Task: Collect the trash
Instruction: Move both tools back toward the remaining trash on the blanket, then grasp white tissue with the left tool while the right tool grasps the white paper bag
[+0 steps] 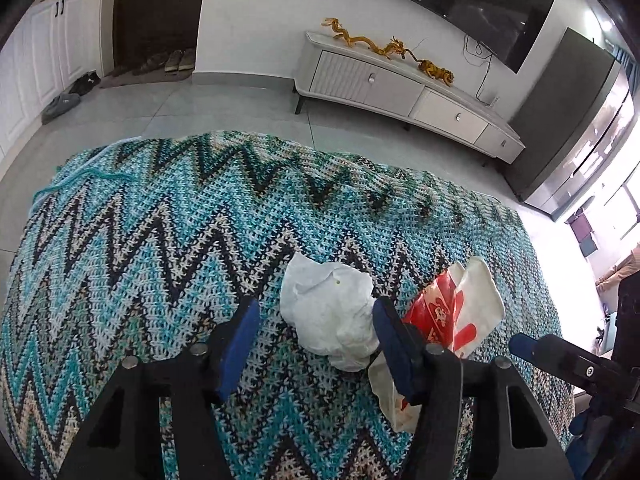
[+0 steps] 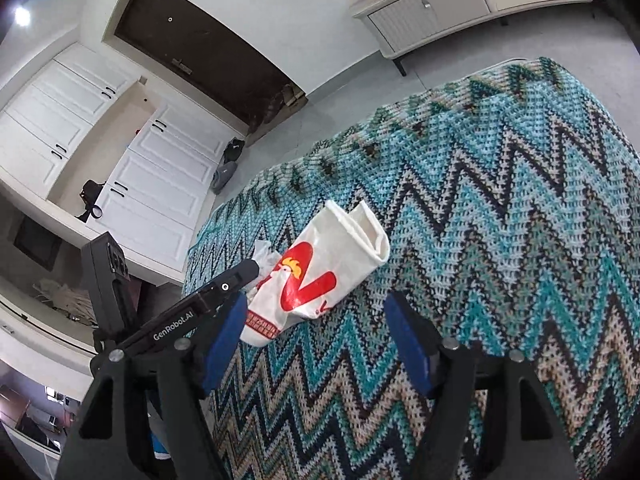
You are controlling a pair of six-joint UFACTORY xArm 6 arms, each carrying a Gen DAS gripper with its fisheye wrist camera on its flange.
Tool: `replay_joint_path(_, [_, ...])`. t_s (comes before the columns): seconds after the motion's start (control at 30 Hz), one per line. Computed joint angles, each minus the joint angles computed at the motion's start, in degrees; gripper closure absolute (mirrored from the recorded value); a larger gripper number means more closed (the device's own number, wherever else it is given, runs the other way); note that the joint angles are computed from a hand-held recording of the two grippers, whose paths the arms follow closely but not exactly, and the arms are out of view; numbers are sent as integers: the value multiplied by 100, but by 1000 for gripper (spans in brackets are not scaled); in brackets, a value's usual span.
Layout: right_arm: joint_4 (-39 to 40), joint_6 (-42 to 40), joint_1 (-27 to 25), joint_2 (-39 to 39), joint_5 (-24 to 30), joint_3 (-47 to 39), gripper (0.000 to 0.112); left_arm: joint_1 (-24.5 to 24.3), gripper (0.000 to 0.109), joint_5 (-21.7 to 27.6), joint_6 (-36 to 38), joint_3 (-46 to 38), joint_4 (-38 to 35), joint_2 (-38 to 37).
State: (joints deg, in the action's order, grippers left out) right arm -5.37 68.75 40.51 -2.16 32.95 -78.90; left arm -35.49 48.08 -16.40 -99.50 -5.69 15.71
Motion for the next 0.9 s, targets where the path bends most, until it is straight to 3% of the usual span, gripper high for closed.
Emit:
replay_joint_path(0.07, [149,-50,-46,172,-68,-114,42,39,61,-63,190,10,-201,47])
replay_joint_path(0.23, [135,106,-129,690,265,-698,32,141,89,-306,731,186,-950,25])
replay_joint_path(0.4, [220,57,-197,1312,706,-1545,31,155,98,-711,951,725,-1373,-303])
replay_joint_path(0.6, [-142,80,-108,2221,1947,-3073,30,186,100,-1096,1048,1431,-1524,-846])
replay_joint_path(0.67, [-257,70,-60,2356,2203,-3329,35,190,100,-1192,1056,1622,-1458,-1030])
replay_joint_path(0.73, [-371,29,-8,2453,2407,-3518,56,168,101,-1284,1013,1812,-1365,-1219])
replay_joint_path(0.77, [-433,95,44,2535,2368,-3616,61,156,101,-1330,981,1914,-1303,-1322])
replay_joint_path(0.83, [-617,221,138,2329,2205,-3313,83,142,101,-1443,848,2187,-1030,-1579])
replay_joint_path(0.9, [-752,310,220,2046,2061,-2921,88,119,101,-1511,664,2402,-781,-1799])
